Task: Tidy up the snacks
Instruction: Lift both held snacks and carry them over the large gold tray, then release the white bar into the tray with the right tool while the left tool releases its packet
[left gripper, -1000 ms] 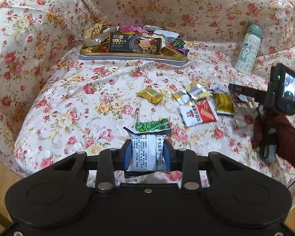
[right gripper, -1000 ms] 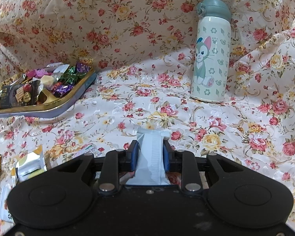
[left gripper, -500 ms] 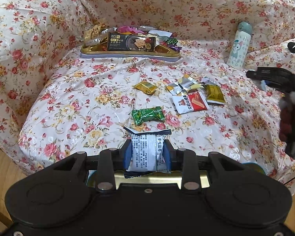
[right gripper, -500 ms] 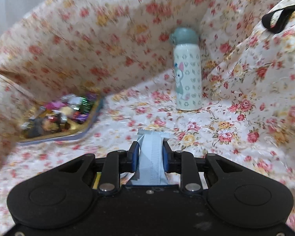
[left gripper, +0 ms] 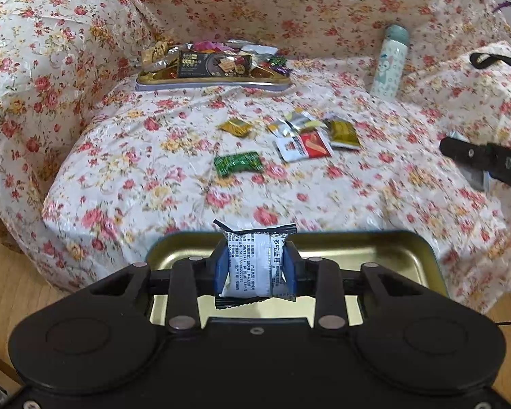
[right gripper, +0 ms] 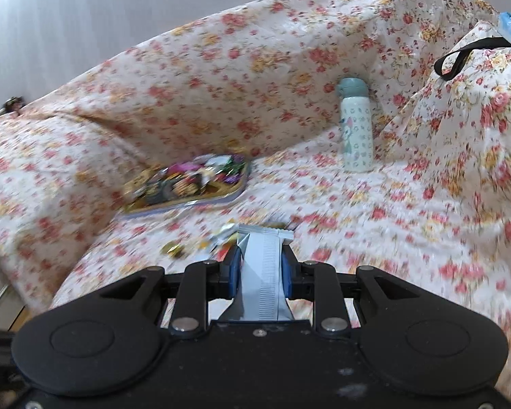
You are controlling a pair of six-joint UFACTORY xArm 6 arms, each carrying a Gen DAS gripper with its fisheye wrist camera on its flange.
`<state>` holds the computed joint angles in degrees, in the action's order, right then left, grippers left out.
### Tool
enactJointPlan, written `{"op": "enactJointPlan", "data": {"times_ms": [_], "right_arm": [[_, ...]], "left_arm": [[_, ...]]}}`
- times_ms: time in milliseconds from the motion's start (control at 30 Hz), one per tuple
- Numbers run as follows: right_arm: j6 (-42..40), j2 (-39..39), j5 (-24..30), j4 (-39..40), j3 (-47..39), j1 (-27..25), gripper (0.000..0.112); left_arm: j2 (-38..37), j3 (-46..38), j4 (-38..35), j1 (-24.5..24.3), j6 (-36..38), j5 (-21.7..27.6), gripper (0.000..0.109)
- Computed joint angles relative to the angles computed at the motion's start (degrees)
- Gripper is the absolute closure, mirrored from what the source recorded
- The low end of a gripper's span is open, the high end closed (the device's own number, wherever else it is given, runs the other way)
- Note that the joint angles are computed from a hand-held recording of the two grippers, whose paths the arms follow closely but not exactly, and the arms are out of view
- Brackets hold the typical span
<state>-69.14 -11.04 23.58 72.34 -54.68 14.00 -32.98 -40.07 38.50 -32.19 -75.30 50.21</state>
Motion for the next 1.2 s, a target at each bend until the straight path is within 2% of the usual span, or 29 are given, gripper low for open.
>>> {"op": "enactJointPlan", "data": {"times_ms": [167,433,733,1000,1200], "right_arm": [[2.8,-9.8,0.5,-4.8,9.6,0.1,0.087],[9.0,-19.3,3.8,-11.6,17.9,-1.1,0.086],[15.6,-20.5,3.2,-20.5,20.7,0.3,0.086],[21.1,-19.4,2.8,-27.9,21.4,0.5,0.086],[22.4,-18.7,3.0,-30.2,21.5,0.3,0.086]], "left_arm": [[-0.9,0.2,0.2,-4.0,-1.4,2.8,0.067],[-1.6,1.3,-0.9,-7.9,-3.7,4.2,0.067],[-0.9,4.0,-8.9,-5.8,1.3,-0.8,0.067],[-0.3,4.4,-12.0,-5.0,3.8,-1.1,0.067],[0.5,3.9,-12.2,-5.3,5.2,-1.1,0.067]]}}
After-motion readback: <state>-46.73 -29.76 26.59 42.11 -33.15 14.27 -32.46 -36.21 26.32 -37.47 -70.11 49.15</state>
